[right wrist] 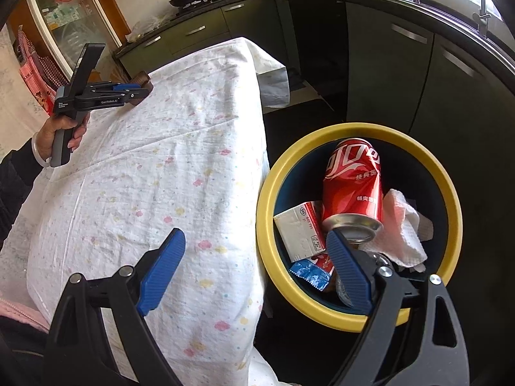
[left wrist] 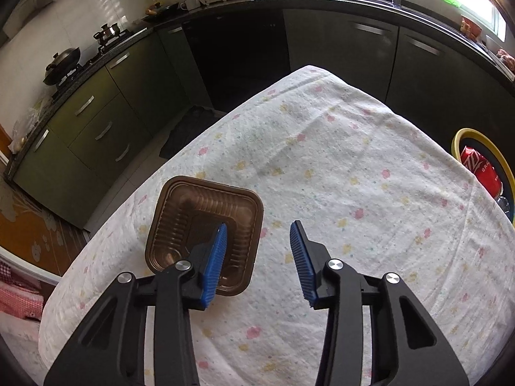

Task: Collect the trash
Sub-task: 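Move the left gripper to the brown plastic tray and grasp its rim, then carry the brown tray over the yellow bin and drop it with the left gripper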

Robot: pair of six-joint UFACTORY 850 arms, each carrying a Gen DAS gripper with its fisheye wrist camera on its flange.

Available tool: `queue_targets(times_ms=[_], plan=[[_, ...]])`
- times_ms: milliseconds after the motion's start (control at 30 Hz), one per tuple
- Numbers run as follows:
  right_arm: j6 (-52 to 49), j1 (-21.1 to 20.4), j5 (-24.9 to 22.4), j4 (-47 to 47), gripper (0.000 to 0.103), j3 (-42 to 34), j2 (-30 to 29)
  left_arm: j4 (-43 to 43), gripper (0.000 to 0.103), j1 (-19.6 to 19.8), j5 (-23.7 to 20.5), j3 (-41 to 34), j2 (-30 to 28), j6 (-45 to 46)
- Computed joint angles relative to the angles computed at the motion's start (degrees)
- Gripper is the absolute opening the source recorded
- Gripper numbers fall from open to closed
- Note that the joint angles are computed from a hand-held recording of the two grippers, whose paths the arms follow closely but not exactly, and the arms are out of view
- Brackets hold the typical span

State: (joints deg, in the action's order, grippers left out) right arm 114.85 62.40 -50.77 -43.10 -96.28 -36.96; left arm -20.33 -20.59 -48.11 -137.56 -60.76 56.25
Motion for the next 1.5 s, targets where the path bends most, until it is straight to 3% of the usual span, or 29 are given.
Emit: queue_targets(times_ms=[133,200,267,433,700,900,1033,1167,1367,1500], plan=[[-0.5,-0.04,0.4,0.13,0.085,-0.6,-0.37,0.31,0.027,0.12,0.15,-0.72,-0.63,-1.09],[-0.7,0.0,0.33,0.16,0.085,-0.95,-0.55,-0.47,0.015,0.3,-1.0,-1.71,-1.26,-1.04],[-0.67,0.09,0.22,0.0,0.085,-1.24,-0.66,-0.66,0.01,0.31,-1.3,-2.14,-1.56,-1.72],[-0.53,0.39,0.0,-0.37,0.085,-1.7,-0.74,-0.9,0.006,0.24,2.01,2.76,1.24,-1.29],[0.79,1.74,-1.0,-2.12,0.085,-1.81,-0.33,-4.59,0.005,0.01,7.98,17.96,11.3,3.61],[4.19,4.41,-3.64,-4.32,0.085,-0.95,0.67,-12.45,0.005,-1.31,11.42,34.48,23.67,11.06],[9.38,7.17,-6.7,-6.04,0.085,1.39,2.32,-17.67,0.005,-4.03,11.6,43.88,31.55,16.36],[14.94,10.11,-9.65,-6.68,0.085,4.33,4.16,-20.48,0.005,-8.26,7.78,49.26,36.53,18.29],[23.7,14.09,-13.5,-7.02,0.085,9.32,7.09,-19.85,0.005,-16.55,4.56,52.25,38.35,17.48],[27.93,15.47,-14.22,-7.52,0.085,12.36,8.74,-15.93,0.005,-21.48,3.47,50.85,35.92,13.02]])
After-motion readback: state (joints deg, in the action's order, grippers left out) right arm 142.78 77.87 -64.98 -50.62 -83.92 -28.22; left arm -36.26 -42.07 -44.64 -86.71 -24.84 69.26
